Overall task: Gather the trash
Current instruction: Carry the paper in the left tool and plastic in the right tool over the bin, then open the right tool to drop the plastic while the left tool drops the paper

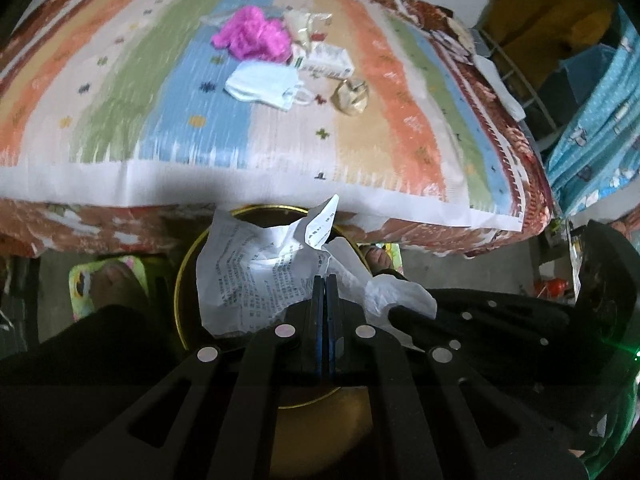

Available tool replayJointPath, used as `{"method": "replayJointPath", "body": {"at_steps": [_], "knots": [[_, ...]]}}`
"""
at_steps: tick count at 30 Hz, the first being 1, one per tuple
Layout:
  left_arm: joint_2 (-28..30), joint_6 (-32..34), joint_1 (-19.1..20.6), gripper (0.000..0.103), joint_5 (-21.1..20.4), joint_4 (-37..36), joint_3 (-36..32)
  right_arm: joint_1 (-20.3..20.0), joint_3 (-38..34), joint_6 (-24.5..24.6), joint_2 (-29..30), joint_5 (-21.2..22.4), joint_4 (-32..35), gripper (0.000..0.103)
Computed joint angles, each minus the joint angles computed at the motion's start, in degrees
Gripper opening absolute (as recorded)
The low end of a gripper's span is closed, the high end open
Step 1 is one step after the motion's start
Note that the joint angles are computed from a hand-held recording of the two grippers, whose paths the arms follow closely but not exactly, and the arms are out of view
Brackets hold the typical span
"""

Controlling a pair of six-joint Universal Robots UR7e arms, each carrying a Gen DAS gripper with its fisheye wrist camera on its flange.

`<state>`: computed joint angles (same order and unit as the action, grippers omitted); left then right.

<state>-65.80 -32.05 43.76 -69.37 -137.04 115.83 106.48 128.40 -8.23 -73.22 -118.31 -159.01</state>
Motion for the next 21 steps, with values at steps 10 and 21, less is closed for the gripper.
{"method": "replayJointPath", "body": {"at_steps": [10,21], "knots": [[3.0,-4.7,3.4,0.000,-3.3,1.8,-2.6,-3.0,-1.9,5.4,1.3,1.0,5.0,0.002],[4.8,-7.7,5.5,0.003,-3.9,-0.3,-3.5,-5.3,-2.9,9.0,2.1,2.3,6.9,0.005]]}}
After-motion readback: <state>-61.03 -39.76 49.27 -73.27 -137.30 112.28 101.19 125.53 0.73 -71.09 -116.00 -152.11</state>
